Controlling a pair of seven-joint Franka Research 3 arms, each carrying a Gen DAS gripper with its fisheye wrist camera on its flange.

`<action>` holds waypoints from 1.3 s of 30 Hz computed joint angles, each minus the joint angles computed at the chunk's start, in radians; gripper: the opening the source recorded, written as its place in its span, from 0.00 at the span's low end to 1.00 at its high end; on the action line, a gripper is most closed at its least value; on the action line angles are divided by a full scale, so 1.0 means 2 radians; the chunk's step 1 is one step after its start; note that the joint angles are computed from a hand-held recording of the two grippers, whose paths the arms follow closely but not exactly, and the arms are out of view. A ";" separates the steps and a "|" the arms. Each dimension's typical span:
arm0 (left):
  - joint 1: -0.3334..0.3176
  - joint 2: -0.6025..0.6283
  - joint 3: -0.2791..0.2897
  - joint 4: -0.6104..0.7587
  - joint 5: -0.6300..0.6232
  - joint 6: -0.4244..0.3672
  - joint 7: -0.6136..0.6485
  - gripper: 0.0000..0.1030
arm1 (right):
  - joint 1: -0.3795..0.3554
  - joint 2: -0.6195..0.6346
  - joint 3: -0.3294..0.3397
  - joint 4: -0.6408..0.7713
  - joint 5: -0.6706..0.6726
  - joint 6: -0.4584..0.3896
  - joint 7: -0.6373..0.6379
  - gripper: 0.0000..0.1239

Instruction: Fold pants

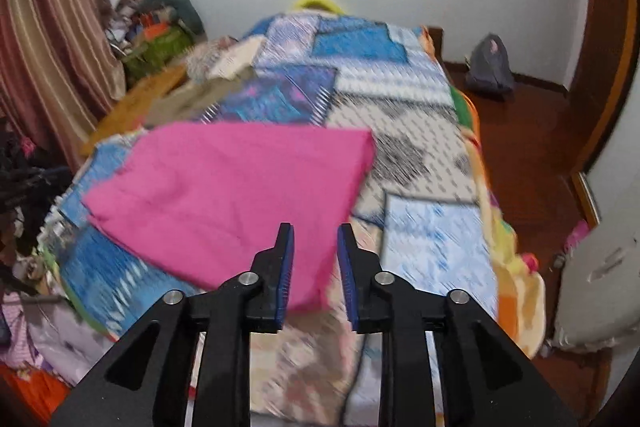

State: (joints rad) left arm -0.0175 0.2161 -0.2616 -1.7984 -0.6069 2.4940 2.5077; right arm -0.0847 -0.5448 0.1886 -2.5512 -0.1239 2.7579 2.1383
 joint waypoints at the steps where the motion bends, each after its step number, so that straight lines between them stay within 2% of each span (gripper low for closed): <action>1: -0.003 0.002 -0.002 0.002 0.000 0.001 -0.003 0.09 | -0.005 0.009 0.008 0.004 -0.004 0.016 0.009 0.33; 3: -0.008 0.010 -0.006 0.007 0.001 -0.008 -0.009 0.09 | -0.005 0.027 0.015 0.005 -0.004 0.044 0.021 0.35; 6: -0.016 0.019 -0.010 0.005 0.015 -0.014 -0.019 0.09 | 0.020 0.061 0.004 0.010 0.019 0.063 0.016 0.35; 9: -0.021 0.024 -0.012 -0.005 0.032 -0.011 -0.026 0.09 | 0.067 0.086 -0.030 0.009 0.066 0.063 -0.017 0.35; 11: -0.021 0.023 -0.014 -0.017 0.036 0.000 -0.023 0.12 | 0.084 0.091 -0.042 0.004 0.090 0.058 -0.035 0.35; 13: -0.016 0.019 -0.018 -0.029 0.027 0.016 -0.009 0.18 | 0.082 0.083 -0.038 -0.010 0.097 0.070 -0.035 0.35; 15: -0.014 0.015 -0.019 -0.038 0.024 0.029 0.000 0.24 | 0.076 0.068 -0.036 -0.021 0.101 0.060 -0.032 0.34; 22: -0.004 0.008 -0.014 -0.042 0.016 0.020 0.020 0.41 | 0.042 0.014 -0.027 -0.056 0.095 0.004 -0.009 0.34; 25: -0.007 0.005 -0.006 -0.041 0.031 0.030 0.009 0.41 | 0.015 -0.009 -0.012 -0.060 0.067 -0.032 0.015 0.35; 27: -0.006 0.009 -0.003 -0.031 0.038 0.033 -0.002 0.41 | 0.006 -0.020 -0.012 -0.058 0.052 -0.041 0.021 0.35; 33: -0.008 0.060 0.000 0.046 0.081 0.033 -0.076 0.41 | -0.016 -0.009 -0.009 -0.035 0.018 -0.018 0.026 0.35; 39: -0.015 0.140 -0.010 0.154 0.140 0.022 -0.145 0.41 | -0.029 0.073 -0.012 0.033 -0.018 0.014 0.012 0.35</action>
